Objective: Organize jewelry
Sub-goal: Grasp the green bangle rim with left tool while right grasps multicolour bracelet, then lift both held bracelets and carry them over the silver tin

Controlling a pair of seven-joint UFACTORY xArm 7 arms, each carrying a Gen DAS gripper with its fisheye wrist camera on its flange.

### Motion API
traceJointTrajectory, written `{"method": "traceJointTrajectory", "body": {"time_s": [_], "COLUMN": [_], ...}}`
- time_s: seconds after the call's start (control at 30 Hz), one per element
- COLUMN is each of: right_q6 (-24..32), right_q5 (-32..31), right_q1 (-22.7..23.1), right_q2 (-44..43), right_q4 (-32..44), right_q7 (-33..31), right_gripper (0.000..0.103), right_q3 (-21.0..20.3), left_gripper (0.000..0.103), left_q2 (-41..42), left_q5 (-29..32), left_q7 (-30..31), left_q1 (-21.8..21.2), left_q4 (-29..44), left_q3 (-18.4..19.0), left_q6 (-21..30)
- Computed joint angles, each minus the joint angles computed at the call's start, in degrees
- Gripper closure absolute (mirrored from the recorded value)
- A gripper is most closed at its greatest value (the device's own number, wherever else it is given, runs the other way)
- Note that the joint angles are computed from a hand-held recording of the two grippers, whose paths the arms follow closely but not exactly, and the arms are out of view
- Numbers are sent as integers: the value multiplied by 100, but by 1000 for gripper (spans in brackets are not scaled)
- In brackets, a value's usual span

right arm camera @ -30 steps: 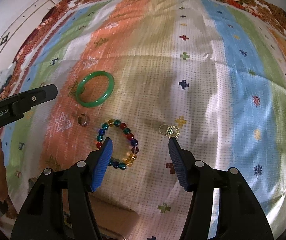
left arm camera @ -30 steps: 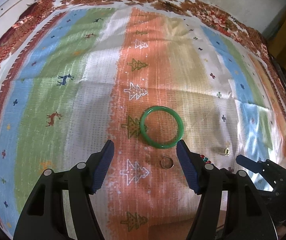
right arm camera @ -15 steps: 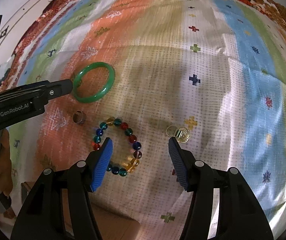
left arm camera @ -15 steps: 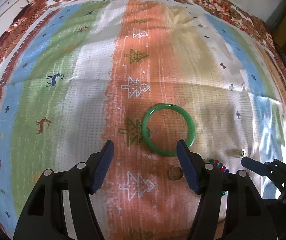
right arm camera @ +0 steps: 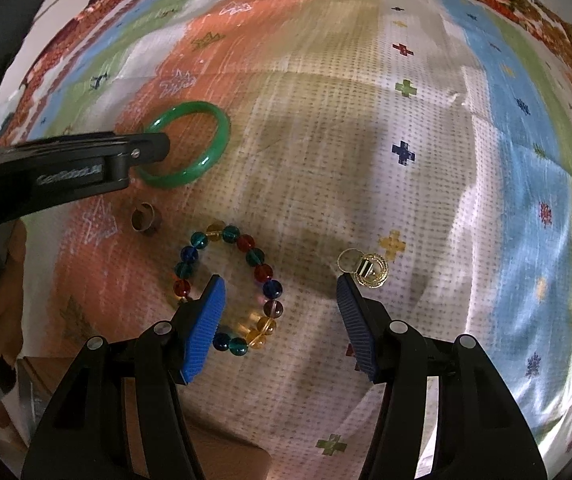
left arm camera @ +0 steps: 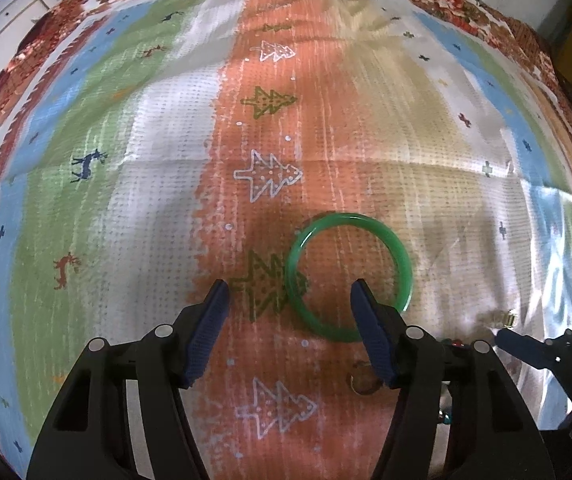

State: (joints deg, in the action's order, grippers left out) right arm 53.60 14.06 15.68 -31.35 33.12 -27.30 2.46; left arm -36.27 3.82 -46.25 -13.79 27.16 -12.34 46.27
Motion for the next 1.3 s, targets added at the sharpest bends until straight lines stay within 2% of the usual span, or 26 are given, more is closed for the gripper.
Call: {"method": "traceJointTrajectory", "body": {"time_s": [0.1,0.17,0.2,0.27,0.3,0.33,0.6,0.8,1.3], "right_q6": [-58,-62,-20,64,83,63,47,100,-37], "right_q5": [-71,-96,-89,-42,-15,-9,76,33,486], "right_q1": [-27,-27,-14,10,17,15,5,92,200], "right_q2": [30,46,60,92,96,86,-55,-436,-923], "right_q4": [-7,3,25,72,77,59,17,-68,3], "right_q7": [75,66,30,-47,-80,-111,-246,-369,-424], "right_gripper": [56,70,73,91,91,92,93,93,93], "right_q3": [46,37,14,-28,-40,-38,-68,-12,-278], "left_gripper": [50,55,59,72,86,95,96,96,94], "left_q2": [94,120,121,113,86,76,-225,-509,-881], "left_q5": [122,159,170,180,132,106,-185,-35,154], "left_q7": [9,26,43,42,86,110,337,284,157], "left_q1": [42,46,50,68,55,54,90,167,92], "left_q4": [35,47,57,81,60,49,-88,40,269], "left_q3": [-51,-44,-29,-10,54,81,262,89,-170], "left_q6": [-7,64,108,231,252,264,241,456,760]}}
